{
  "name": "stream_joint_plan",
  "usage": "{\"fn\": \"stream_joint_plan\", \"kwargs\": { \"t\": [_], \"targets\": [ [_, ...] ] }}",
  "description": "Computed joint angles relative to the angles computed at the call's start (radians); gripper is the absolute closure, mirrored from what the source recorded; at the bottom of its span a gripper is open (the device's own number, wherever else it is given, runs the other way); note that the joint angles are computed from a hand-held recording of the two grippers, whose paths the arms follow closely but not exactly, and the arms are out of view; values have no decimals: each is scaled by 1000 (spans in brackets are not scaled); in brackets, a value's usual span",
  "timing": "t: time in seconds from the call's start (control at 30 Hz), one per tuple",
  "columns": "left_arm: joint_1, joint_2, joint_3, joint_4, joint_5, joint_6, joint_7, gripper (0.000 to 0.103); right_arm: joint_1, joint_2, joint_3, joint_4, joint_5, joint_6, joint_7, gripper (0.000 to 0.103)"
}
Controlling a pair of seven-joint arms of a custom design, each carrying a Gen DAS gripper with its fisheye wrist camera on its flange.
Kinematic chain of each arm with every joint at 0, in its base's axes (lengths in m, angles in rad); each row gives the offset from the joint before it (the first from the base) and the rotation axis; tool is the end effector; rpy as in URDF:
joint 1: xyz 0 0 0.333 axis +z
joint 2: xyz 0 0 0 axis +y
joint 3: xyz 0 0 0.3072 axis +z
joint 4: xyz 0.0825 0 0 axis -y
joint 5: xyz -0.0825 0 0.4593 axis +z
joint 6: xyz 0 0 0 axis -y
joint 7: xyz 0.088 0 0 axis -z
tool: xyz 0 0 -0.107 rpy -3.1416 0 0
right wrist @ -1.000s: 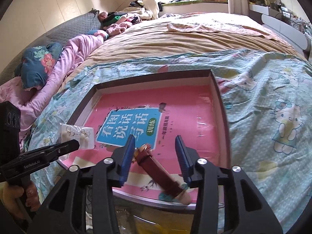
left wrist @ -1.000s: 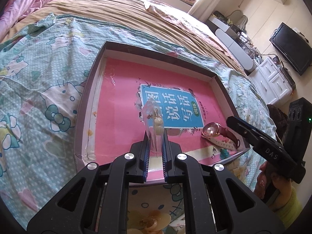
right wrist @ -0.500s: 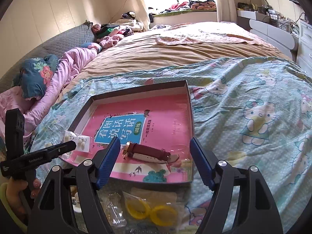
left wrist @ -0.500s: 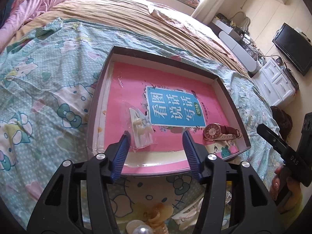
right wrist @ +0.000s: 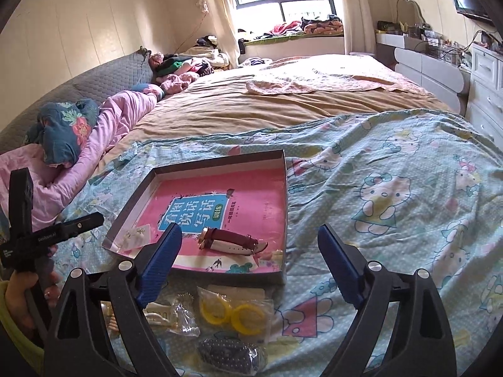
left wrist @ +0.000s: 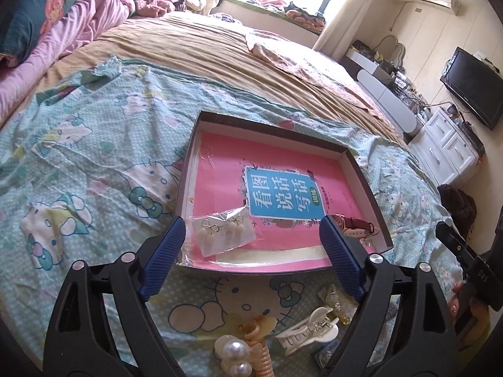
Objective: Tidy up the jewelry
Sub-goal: 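Carry the watch into the tray and open the right tool while the left tool drops the earring packet there, then grasp the large pearl earrings with the left tool while the right tool grasps the purple beaded bag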
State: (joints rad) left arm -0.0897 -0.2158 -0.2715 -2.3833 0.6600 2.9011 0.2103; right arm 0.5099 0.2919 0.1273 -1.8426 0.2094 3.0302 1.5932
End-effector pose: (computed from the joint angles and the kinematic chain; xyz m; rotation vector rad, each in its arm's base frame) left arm 0.5214 -0.2382 0.4233 -2.1609 1.4388 -0.9649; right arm 0.6062 0.4199 0.4292 -1.8792 1.2527 -0.3155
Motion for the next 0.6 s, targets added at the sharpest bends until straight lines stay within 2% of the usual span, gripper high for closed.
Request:
{"fn": "stream_joint_plan", "kwargs": {
  "t": [0.2,0.6],
  "targets": [
    [8,-60,-18,-35,13,-16,-45,13,2,-50,0,-59,-3,25,-2,16],
    [7,-186,-62,-130,-3,-22,-85,12,-10,-138,37,-171,33,56,-56,16]
  ]
}}
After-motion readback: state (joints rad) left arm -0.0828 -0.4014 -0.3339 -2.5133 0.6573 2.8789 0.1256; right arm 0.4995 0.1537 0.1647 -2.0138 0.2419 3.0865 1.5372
